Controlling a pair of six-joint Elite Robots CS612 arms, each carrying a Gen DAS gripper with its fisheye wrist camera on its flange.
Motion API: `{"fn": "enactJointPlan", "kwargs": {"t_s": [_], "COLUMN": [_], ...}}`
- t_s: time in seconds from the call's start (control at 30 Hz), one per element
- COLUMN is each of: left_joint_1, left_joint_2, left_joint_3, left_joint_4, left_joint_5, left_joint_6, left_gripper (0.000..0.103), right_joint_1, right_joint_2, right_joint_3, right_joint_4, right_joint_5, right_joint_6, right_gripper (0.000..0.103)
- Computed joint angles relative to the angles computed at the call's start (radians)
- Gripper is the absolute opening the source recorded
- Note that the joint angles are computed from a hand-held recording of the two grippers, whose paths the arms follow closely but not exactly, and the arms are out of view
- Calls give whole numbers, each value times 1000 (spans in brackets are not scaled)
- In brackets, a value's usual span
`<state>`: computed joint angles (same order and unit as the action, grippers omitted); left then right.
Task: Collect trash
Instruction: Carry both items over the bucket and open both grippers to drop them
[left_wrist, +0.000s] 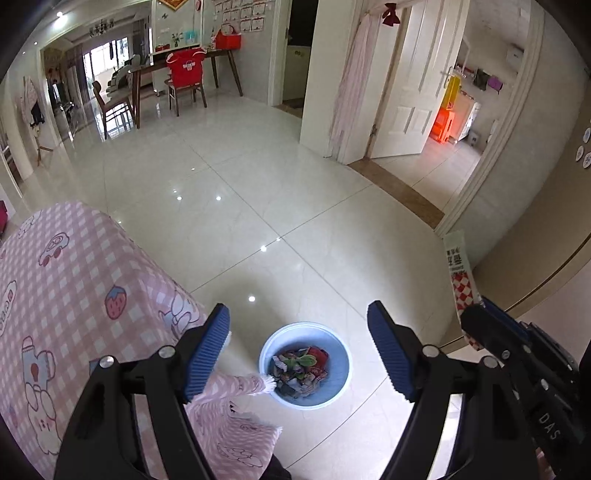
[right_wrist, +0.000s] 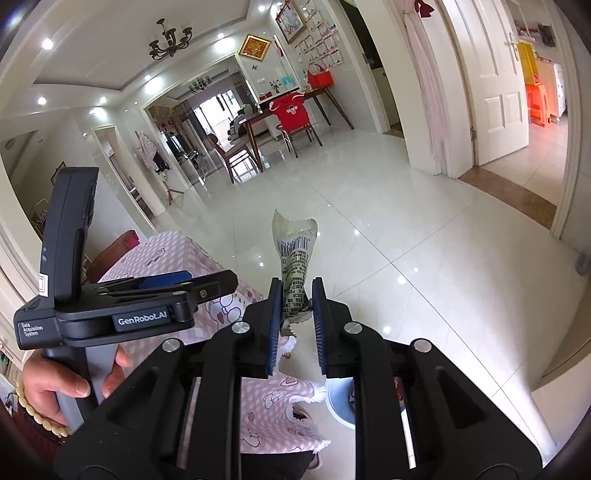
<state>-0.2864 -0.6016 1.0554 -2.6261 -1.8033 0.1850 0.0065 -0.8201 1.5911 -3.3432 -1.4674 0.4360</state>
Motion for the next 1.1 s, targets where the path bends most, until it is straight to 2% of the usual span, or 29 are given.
{"fn": "enactJointPlan", "kwargs": {"t_s": [0.37,0.63,0.7,0.73,0.77,0.93,1.1], "left_joint_1": [16,31,34,39,44,55,65], "left_joint_2": [-28,-26,-27,-28,-29,-39,-77], "left_joint_3": [35,20,19,19,18,25,74], "left_joint_4": [-28,-27,-32,-32,-30,-33,-91], "left_joint_5": [25,40,49,51,55,93,120], "left_joint_6": [-11,-21,-24,-22,-19,-18,-25], "left_gripper": [79,81,83,84,84,85,85], "right_joint_1": [-3,1,3,4,8,17,31], "right_joint_2": [7,20,26,30,33,29,5], "right_joint_3": [5,-13,-24,-33,-38,-36,-17], "right_joint_4": [-14,-15,-7,7,9,8,-14], "right_joint_5": [21,10,1,-9,-23,-29,-54], "right_joint_6": [1,3,9,11,11,5,-23], "right_gripper": [17,20,33,60,64,64,64]}}
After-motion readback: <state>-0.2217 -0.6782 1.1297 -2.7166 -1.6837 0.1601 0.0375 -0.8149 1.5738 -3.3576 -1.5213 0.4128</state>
